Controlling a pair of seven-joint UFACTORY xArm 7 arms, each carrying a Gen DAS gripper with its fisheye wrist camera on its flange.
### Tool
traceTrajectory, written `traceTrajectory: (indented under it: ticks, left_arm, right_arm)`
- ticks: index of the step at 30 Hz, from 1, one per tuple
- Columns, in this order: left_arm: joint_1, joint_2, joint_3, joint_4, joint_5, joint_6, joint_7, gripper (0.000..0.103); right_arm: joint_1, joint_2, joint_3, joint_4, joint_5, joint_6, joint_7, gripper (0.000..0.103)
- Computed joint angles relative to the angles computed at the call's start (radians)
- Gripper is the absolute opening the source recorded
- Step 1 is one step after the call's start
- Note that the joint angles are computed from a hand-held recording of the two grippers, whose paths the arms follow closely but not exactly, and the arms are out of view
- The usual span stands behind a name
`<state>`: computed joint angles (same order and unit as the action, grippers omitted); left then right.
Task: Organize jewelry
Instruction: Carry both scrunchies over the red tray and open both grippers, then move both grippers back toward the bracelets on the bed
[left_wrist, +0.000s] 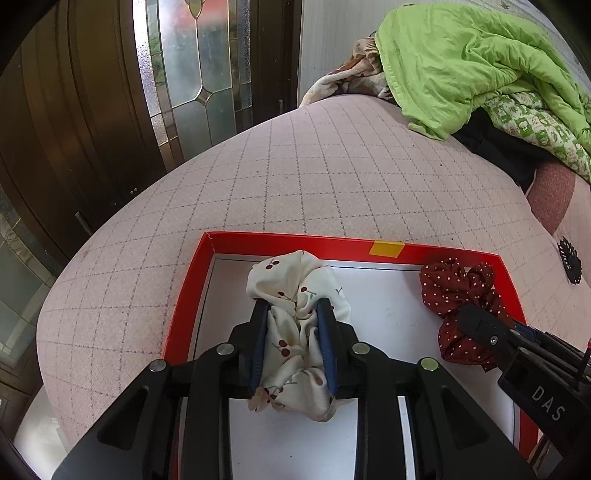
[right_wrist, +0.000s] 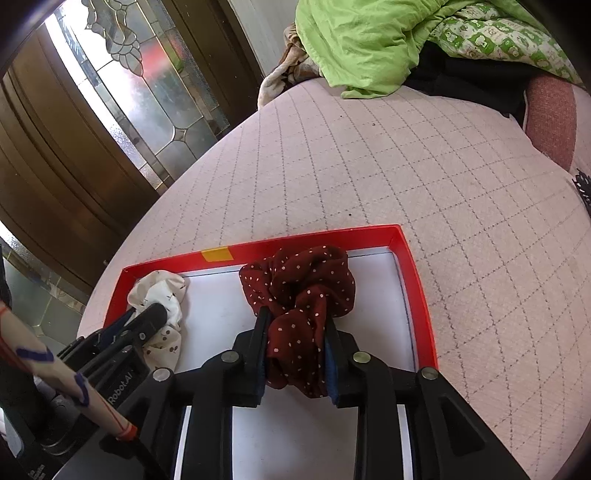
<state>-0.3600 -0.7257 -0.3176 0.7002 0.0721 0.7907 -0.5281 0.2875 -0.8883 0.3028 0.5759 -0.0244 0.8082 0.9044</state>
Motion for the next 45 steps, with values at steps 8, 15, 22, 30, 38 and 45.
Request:
traceTrajectory:
  ticks: [8,15,22,30,38,45]
  left_arm:
    - [0.004,-0.013,-0.004,-0.003,0.006,-0.004,-0.009,0.033]
    - [0.014,-0.045,-0.013,-0.008,0.021,-0.015,-0.025,0.042]
    - [0.027,-0.074,-0.030,-0.006,0.040,-0.028,-0.037,0.043]
    - [0.034,-0.139,-0.058,-0.003,0.062,-0.048,-0.054,0.046]
    - [0.011,-0.239,-0.101,-0.007,0.063,-0.068,-0.062,0.052]
    - [-0.048,-0.295,-0.147,0.011,0.032,-0.056,-0.047,0.054]
  right_arm:
    - [-0.001,-0.020,0.009,0.012,-0.011,0.022,-0.002,0.047]
    - [-0.003,-0.064,0.016,0.023,-0.016,0.051,0.001,0.047]
    - [0.003,-0.120,0.034,0.048,-0.010,0.096,0.006,0.047]
    - [0.009,-0.232,0.062,0.065,0.011,0.188,0.039,0.047]
    - [-0.007,-0.388,0.099,0.125,0.030,0.361,0.077,0.047]
    - [-0.051,-0.543,0.126,0.230,0.048,0.577,0.084,0.047]
